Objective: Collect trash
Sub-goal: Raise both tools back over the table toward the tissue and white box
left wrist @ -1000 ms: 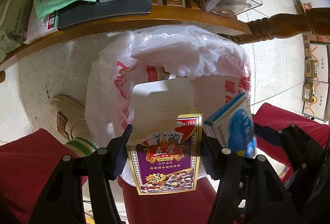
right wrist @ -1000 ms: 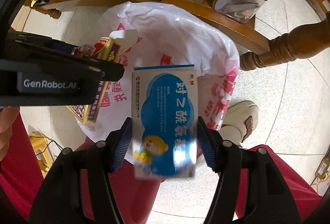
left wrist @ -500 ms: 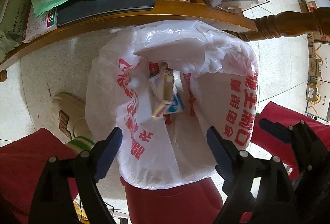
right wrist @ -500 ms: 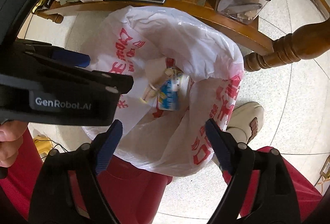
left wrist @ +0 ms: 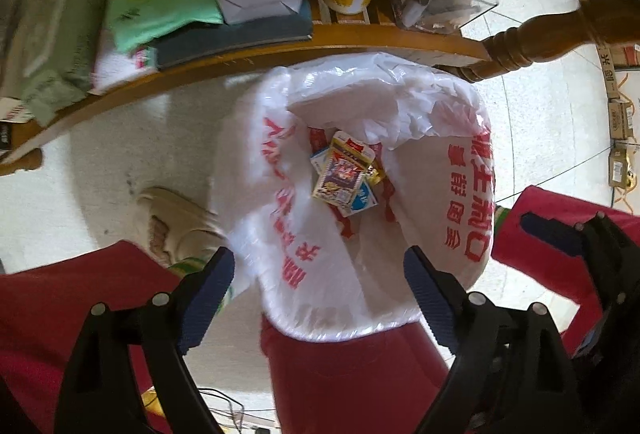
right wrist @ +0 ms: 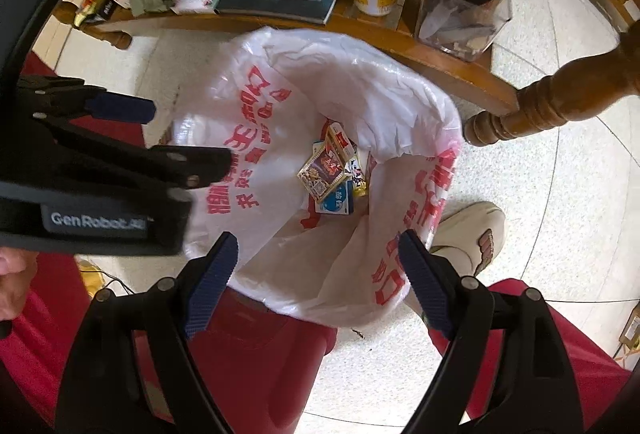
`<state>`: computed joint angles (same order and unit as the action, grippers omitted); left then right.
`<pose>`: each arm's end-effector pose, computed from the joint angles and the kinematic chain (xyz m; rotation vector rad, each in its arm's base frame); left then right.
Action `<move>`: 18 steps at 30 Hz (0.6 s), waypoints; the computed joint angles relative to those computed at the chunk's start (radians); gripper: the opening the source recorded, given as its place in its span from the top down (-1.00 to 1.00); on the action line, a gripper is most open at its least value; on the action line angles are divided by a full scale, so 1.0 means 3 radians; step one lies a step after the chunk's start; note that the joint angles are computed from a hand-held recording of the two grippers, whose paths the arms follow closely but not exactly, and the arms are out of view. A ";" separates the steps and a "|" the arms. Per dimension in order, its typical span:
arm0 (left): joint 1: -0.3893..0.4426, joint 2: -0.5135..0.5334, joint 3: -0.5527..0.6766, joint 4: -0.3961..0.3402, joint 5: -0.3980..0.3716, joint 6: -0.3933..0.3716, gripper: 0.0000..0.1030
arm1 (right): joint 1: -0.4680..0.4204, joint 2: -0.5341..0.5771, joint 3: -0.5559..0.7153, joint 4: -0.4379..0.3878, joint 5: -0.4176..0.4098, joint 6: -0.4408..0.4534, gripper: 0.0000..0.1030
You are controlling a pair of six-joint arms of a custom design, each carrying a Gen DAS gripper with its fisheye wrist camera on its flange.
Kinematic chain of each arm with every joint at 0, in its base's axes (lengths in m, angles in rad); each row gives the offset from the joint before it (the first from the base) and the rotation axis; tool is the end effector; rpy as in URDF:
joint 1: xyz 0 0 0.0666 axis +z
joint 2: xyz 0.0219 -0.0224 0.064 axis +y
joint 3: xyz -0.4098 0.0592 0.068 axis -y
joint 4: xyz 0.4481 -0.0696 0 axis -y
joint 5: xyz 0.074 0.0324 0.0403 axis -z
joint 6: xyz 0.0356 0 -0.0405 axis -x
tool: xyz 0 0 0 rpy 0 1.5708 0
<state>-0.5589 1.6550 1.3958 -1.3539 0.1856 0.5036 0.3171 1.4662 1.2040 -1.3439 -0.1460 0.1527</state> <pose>0.4647 -0.2988 0.3095 -0.0771 -3.0031 0.2089 0.4503 0.1528 0.3200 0.7145 -3.0028 -0.2205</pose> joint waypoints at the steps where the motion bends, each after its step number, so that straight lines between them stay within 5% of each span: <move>1: -0.0006 -0.0065 -0.0016 -0.0019 -0.0045 0.0003 -0.65 | -0.0013 -0.0044 0.0008 -0.0021 -0.0016 0.0003 -0.56; 10: -0.0089 -0.0734 0.0151 -0.0344 -0.0407 -0.0233 -0.73 | -0.0357 -0.0582 0.0423 -0.0270 -0.0225 0.0198 -0.59; 18: 0.0013 -0.0670 0.1308 -0.0784 -0.0802 -0.0589 -0.84 | -0.0558 -0.0877 0.1305 0.0128 -0.0270 0.0699 -0.87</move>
